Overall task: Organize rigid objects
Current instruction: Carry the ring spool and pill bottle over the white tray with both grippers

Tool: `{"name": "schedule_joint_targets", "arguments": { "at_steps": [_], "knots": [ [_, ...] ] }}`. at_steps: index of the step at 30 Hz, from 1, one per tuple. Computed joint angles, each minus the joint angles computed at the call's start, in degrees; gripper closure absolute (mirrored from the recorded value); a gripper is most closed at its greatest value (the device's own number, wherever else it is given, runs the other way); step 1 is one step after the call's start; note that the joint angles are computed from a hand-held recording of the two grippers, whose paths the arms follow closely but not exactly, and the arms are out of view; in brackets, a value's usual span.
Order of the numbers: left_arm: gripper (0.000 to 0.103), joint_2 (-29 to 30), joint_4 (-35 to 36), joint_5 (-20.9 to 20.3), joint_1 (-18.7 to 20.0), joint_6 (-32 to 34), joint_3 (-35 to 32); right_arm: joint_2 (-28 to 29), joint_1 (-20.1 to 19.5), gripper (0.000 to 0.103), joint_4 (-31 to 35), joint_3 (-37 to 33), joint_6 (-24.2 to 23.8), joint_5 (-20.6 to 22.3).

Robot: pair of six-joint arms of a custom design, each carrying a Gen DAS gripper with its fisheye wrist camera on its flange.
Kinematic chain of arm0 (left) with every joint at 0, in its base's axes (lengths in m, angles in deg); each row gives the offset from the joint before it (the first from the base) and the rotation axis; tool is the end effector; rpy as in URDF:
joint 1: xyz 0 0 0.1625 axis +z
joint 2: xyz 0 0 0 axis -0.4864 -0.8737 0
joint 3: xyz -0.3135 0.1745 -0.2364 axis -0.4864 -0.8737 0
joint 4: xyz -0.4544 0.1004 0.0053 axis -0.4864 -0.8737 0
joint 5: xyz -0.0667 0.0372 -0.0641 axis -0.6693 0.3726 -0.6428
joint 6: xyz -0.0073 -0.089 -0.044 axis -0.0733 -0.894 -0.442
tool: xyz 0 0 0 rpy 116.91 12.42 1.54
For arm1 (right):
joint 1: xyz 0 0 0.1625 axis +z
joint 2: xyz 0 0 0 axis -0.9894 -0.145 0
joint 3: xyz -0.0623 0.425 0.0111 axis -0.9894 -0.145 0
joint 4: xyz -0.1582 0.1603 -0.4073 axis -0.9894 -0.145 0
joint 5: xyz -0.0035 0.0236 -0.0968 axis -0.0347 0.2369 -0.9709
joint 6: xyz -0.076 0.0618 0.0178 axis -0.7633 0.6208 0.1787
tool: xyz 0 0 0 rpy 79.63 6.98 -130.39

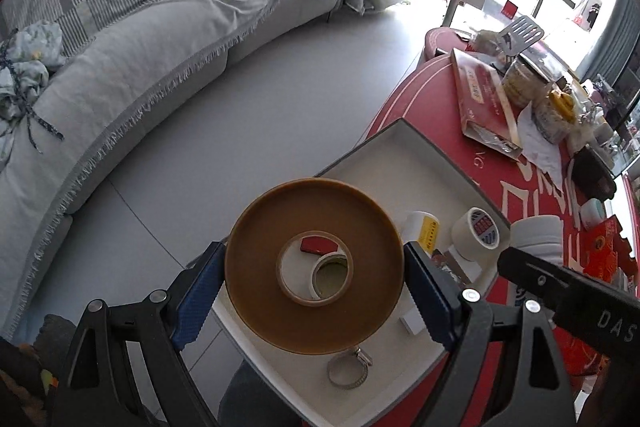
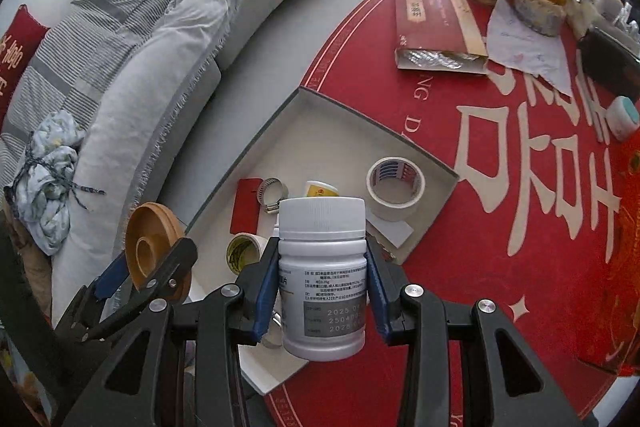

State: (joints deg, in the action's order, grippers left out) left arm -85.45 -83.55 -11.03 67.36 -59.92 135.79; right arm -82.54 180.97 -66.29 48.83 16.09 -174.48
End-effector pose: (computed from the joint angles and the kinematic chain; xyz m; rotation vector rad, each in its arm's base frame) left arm -0.3800 -0.5570 0.0783 0.5259 2.3808 -0.5277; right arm 0.1618 -0.5263 0.3186 -0.3734 -2.5130 0.7176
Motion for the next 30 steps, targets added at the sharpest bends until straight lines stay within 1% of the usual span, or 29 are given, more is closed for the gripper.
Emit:
{"name": "schedule_joint_targets", "arguments": {
  "at_steps": [5,9,18,30],
  "knots": [
    [0.014,1.37,1.21,0.01,0.65,0.63,-1.08,1.63,-0.72,0.062,0.70,-0.78,-0.59,-0.43],
    [0.014,1.77,2.13,-1.11,1.44,-0.20,-1.47,2.05,-1.54,0.062,1.21,-0.82,-0.06,0.12],
    [0.014,3.12,2.47,-0.58,2.03,0.50,-2.43,2.45,-3.06,0.062,2.00,-0.95,0.55,0.13],
    [0.014,5.28,3.59,-1.03,2.92,0.88,-3.59,3.53,-5.28,0.062,1.78,-1.05,0.19,1.71]
  ]
}}
